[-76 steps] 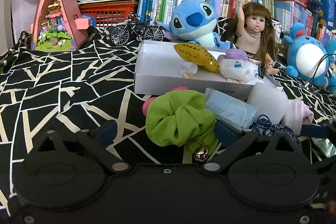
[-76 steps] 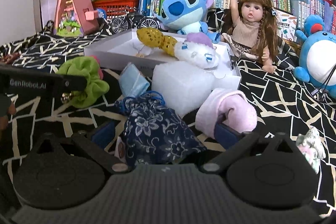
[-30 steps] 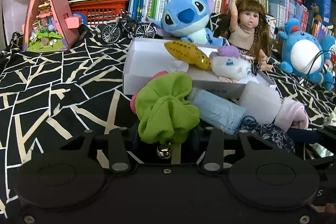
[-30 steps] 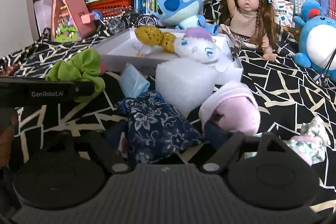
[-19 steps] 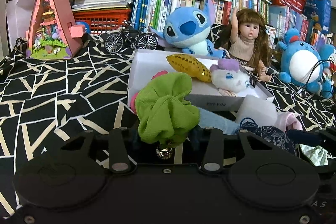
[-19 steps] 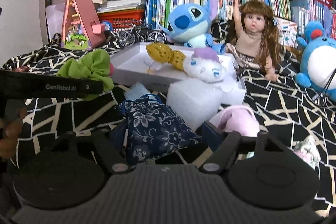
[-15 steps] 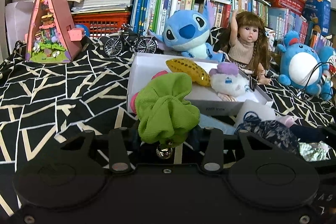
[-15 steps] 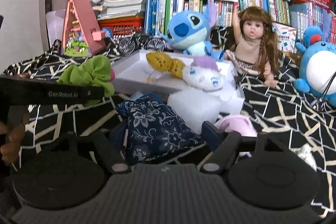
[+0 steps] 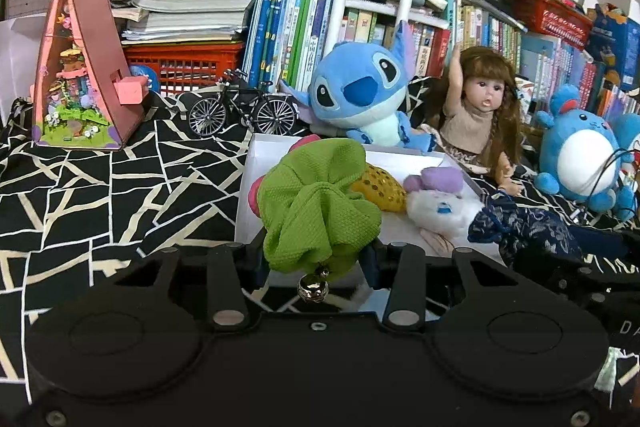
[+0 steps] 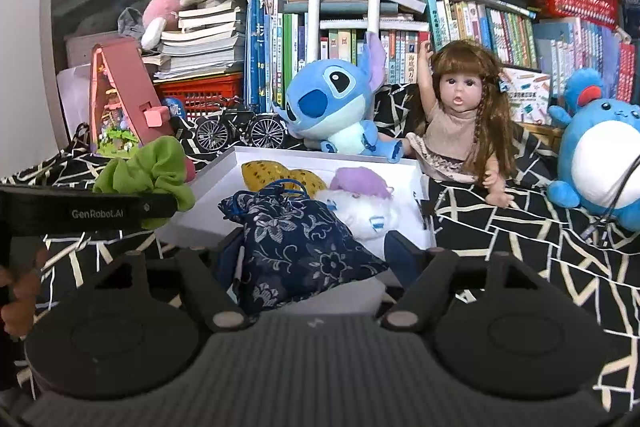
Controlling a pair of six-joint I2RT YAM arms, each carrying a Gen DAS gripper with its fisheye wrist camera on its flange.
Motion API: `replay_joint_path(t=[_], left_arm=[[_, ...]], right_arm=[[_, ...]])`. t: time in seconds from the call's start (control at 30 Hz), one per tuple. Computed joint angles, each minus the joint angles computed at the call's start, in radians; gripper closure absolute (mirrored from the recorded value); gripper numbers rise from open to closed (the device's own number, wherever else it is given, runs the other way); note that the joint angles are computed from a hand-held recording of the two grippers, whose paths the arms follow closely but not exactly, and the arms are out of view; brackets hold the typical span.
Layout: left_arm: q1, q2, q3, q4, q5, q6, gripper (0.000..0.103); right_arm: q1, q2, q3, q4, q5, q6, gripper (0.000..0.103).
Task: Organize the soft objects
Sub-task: 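Carry the scrunchie in the left tool while the right tool carries the navy pouch into the white box, then open the left tool releasing the scrunchie while the right tool releases the navy pouch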
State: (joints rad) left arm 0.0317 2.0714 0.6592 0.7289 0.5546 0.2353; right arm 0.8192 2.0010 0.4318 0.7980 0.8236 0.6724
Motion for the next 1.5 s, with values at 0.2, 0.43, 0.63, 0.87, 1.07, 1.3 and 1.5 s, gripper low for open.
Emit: replay_joint_path(t=[0.2,0.43,0.63,0.87,1.07,1.3,1.5], left_arm=[[-0.058,0.072,0.135,-0.088,-0.065,-0.023,0.062],[-0.095,0.169,0.311,-0.223,-0.104,-0.066,0.062],[-0.122,0.237,0.409,-0.268,-0.142,-0.065,0.062],[-0.141,0.296,0.483,-0.294,-0.161,-0.057,0.062],[-0.145,0.334,0.523,-0.318,-0.168,-0.056,0.062],[-0.15,0.338,0.511,-0.289,-0.167,-0.039,0.061],[-0.148,0.335,0.51,-0.293,-0.147,-0.041,0.054]], right_arm=[[-0.118,0.025,0.074,0.009,-0.117,-0.095,0.027],[-0.232,0.08,0.187,-0.051,-0.264,-0.154,0.027],[-0.289,0.141,0.281,-0.115,-0.332,-0.166,0.027],[-0.326,0.197,0.342,-0.139,-0.361,-0.175,0.027],[-0.327,0.219,0.372,-0.149,-0.353,-0.212,0.027],[-0.319,0.237,0.392,-0.153,-0.344,-0.244,0.027],[-0.309,0.248,0.398,-0.156,-0.331,-0.276,0.02]])
